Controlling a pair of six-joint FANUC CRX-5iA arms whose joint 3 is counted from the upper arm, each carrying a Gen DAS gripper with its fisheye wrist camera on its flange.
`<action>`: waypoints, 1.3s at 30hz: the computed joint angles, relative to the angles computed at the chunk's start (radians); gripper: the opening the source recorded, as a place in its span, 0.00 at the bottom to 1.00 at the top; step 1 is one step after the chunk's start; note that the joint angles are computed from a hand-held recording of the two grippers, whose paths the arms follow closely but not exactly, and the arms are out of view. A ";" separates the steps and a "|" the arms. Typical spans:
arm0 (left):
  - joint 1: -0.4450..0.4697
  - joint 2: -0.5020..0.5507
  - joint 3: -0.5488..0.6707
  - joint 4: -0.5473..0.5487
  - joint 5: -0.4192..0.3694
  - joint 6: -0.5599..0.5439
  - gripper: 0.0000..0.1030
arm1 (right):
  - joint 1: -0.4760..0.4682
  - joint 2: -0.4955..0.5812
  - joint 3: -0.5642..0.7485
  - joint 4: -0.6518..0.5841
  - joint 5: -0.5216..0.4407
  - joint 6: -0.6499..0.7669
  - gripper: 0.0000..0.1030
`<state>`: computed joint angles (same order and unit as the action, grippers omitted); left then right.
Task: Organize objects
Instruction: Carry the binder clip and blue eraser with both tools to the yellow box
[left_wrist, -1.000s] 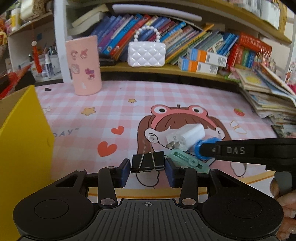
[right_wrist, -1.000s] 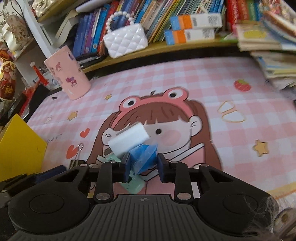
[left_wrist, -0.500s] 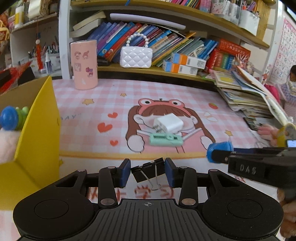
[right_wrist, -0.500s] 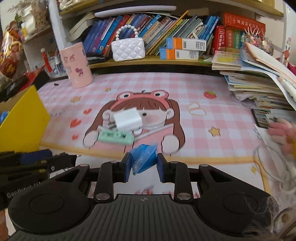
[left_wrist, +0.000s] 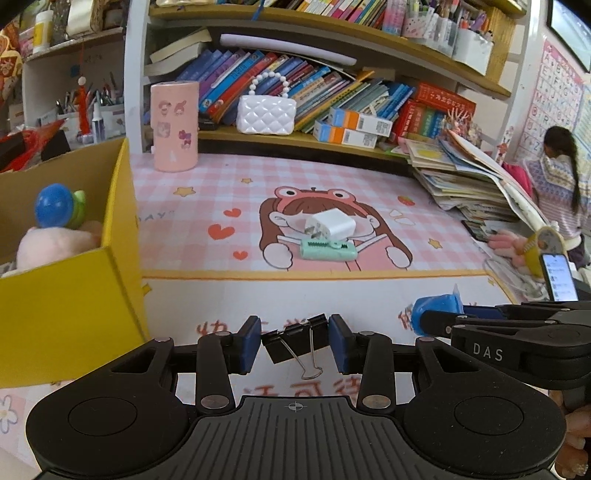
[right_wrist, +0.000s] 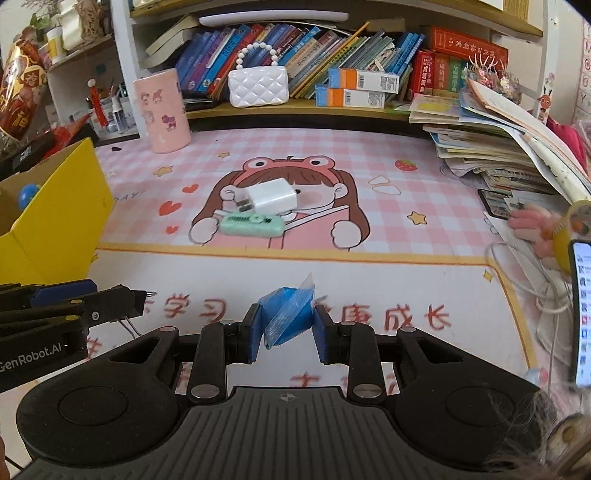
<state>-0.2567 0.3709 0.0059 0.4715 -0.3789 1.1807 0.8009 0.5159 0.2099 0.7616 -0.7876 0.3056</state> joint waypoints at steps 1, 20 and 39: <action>0.003 -0.013 -0.026 0.033 0.012 -0.038 0.37 | 0.009 0.000 -0.001 0.007 -0.008 -0.011 0.26; 0.110 -0.243 -0.381 0.418 0.079 -0.463 0.37 | 0.182 0.046 0.060 0.075 -0.113 -0.111 0.26; 0.216 -0.402 -0.555 0.493 0.142 -0.557 0.37 | 0.259 0.136 0.184 0.083 -0.062 -0.072 0.26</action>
<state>-0.0403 -0.0311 -0.5487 0.9640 -0.2371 0.6239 1.0604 0.6520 0.3937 0.8444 -0.8493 0.2336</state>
